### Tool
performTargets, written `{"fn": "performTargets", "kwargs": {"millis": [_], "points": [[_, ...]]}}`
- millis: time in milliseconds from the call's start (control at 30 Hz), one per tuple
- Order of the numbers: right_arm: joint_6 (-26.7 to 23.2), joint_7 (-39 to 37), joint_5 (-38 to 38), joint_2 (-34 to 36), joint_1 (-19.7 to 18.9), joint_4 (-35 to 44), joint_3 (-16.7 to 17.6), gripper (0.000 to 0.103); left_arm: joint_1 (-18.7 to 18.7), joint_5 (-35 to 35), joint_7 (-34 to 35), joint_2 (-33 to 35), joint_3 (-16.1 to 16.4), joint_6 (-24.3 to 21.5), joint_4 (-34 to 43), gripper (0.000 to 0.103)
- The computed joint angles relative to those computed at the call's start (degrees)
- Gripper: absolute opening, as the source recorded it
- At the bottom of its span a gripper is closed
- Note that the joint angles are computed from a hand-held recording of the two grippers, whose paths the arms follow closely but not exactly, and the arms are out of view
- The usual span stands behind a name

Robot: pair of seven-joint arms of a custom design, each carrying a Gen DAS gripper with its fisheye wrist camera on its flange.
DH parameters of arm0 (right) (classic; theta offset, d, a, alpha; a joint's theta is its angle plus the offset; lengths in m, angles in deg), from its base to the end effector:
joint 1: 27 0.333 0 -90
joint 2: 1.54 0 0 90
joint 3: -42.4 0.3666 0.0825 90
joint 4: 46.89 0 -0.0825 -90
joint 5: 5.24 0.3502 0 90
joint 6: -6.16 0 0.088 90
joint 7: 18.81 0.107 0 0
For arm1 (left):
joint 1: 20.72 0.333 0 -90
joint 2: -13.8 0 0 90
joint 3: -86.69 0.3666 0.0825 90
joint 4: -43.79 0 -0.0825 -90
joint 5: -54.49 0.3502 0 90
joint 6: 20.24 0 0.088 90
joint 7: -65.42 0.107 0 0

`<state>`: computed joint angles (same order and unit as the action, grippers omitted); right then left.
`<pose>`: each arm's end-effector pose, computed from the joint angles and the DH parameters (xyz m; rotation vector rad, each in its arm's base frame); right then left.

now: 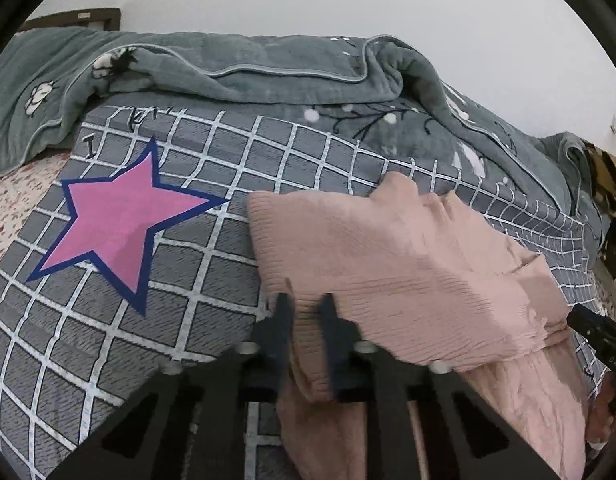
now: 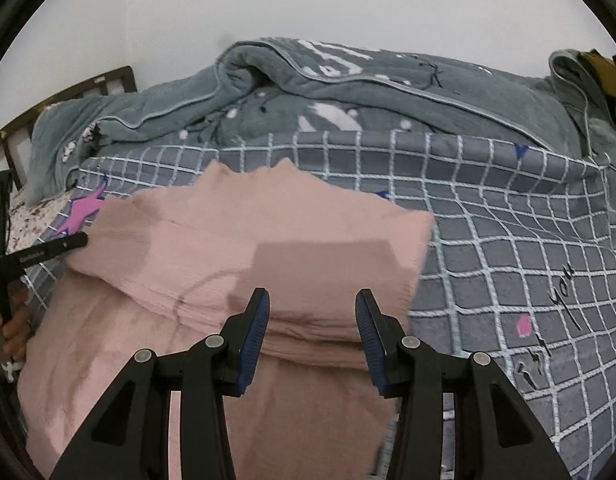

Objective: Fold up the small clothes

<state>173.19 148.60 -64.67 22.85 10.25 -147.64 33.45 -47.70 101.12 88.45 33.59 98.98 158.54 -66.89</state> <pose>0.5640 0.3835 0.4525 -1.7652 1.5597 -0.6701 0.5997 -0.2394 0.4595 -1.8255 1.7182 -0.9698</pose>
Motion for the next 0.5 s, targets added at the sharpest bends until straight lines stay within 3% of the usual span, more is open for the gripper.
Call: {"fn": "performTargets", "kwargs": {"millis": [33, 100, 200, 400, 467, 500], "points": [[-0.36, 0.22, 0.05, -0.06, 0.07, -0.28, -0.12, 0.044, -2.1, 1.86, -2.18, 0.14, 2.5, 0.08, 0.39, 0.007], [-1.65, 0.74, 0.78, -0.07, -0.32, -0.79, -0.15, 0.044, -2.88, 3.72, -4.19, 0.48, 3.89, 1.49, 1.07, 0.006], [0.61, -0.26, 4.98, -0.03, -2.83, -2.01, 1.27, 0.044, -6.32, 6.13, -8.5, 1.4, 8.83, 4.03, 2.27, 0.005], [1.12, 5.09, 1.76, -0.11, 0.49, -1.83, -3.67, 0.044, -15.78, 6.4, -14.34, 4.61, 21.86, 9.39, 4.41, 0.005], [1.16, 6.26, 0.26, 0.02, 0.28, -1.44, -3.73, 0.044, -17.91, 4.92, -14.25, 5.72, 24.63, 10.15, 5.01, 0.005], [1.44, 6.69, -0.07, 0.1, -0.06, -1.38, -3.53, 0.044, -17.59, 4.05, -13.5, 5.87, 24.2, 10.05, 5.19, 0.005]]}}
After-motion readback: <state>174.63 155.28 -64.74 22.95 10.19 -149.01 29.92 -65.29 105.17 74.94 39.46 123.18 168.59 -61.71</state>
